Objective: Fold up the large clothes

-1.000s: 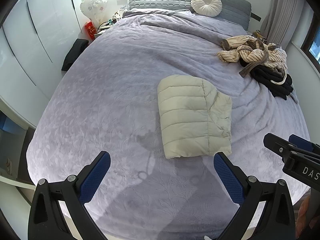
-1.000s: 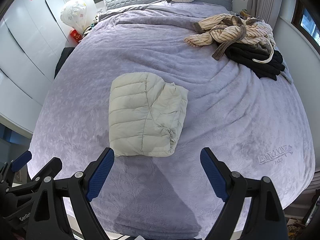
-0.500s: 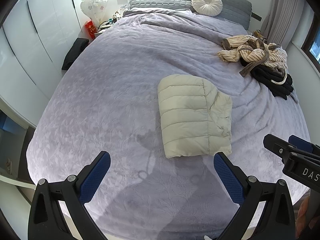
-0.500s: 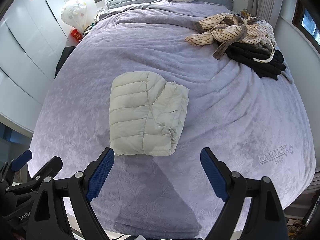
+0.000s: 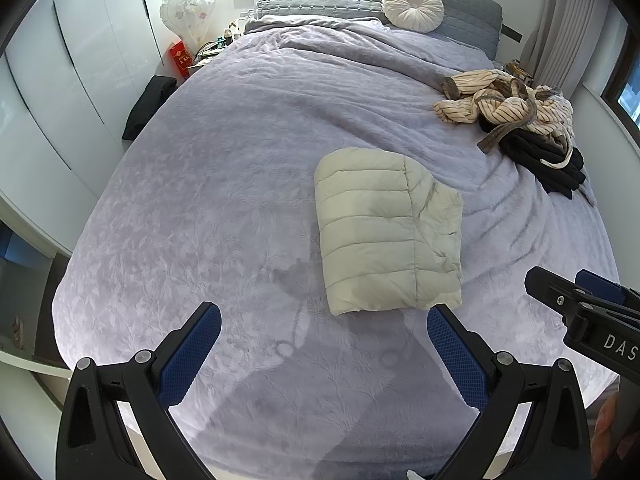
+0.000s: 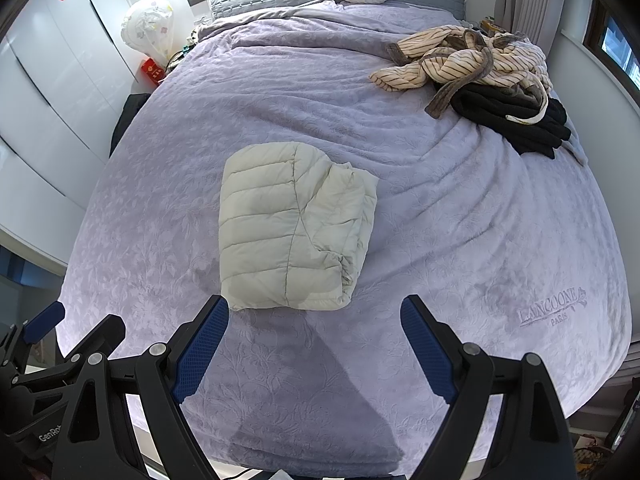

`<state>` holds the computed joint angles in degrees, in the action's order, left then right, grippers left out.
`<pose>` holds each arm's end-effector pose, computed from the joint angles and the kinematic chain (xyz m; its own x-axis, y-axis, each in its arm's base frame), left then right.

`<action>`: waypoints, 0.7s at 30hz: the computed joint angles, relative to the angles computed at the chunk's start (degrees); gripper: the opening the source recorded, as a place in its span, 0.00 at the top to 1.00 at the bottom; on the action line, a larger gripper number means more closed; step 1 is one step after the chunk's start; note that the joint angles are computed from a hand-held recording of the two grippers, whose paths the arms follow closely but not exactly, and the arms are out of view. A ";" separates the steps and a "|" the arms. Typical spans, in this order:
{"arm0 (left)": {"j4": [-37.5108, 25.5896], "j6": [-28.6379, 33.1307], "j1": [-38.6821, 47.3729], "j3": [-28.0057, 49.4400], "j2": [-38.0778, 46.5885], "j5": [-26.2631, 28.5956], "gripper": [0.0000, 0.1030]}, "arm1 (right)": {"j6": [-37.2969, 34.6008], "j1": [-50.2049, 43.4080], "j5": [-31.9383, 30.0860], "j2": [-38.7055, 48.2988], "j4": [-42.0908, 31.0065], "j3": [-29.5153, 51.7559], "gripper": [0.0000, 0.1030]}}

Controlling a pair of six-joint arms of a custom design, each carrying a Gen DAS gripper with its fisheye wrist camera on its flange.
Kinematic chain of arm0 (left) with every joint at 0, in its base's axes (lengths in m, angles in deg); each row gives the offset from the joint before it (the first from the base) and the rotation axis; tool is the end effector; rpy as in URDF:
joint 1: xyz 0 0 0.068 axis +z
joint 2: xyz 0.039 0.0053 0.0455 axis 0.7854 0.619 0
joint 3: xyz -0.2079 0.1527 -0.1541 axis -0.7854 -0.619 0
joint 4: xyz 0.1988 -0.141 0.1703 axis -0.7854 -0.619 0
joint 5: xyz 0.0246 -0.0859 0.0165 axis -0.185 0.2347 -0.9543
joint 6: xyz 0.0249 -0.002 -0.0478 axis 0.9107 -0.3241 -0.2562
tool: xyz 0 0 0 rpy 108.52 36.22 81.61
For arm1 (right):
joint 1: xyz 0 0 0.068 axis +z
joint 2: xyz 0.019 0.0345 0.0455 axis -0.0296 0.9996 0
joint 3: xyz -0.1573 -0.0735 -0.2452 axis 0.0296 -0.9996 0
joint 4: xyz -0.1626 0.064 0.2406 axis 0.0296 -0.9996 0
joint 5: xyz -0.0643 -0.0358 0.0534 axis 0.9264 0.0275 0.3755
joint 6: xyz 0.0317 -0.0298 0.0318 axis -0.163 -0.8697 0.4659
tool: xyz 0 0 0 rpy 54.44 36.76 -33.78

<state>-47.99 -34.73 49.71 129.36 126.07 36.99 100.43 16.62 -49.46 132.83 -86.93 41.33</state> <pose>0.3162 -0.0149 0.4919 -0.8612 0.1767 -0.4766 0.2131 0.9768 -0.0230 0.2270 0.0684 0.4515 -0.8617 0.2755 -0.4262 0.2683 0.9602 0.0782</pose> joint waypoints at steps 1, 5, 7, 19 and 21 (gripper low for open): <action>0.05 -0.03 -0.02 0.04 0.08 0.01 0.00 | 0.00 0.00 0.00 0.00 0.00 0.00 0.13; -0.03 0.03 0.05 0.16 0.16 0.05 0.00 | 0.09 0.05 0.04 0.04 -0.06 0.05 0.13; -0.11 0.11 0.09 0.21 0.15 0.06 0.00 | 0.15 0.13 0.05 0.05 -0.09 0.06 0.13; -0.17 0.15 0.12 0.51 0.46 0.12 0.00 | 0.15 0.09 0.05 0.14 -0.15 0.20 0.13; -0.21 0.21 0.16 0.52 0.41 0.07 0.00 | 0.06 0.02 0.00 0.15 -0.14 0.21 0.13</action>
<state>-48.20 -34.52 49.87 129.88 126.47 37.06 100.49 16.64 -49.45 132.98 -87.07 41.54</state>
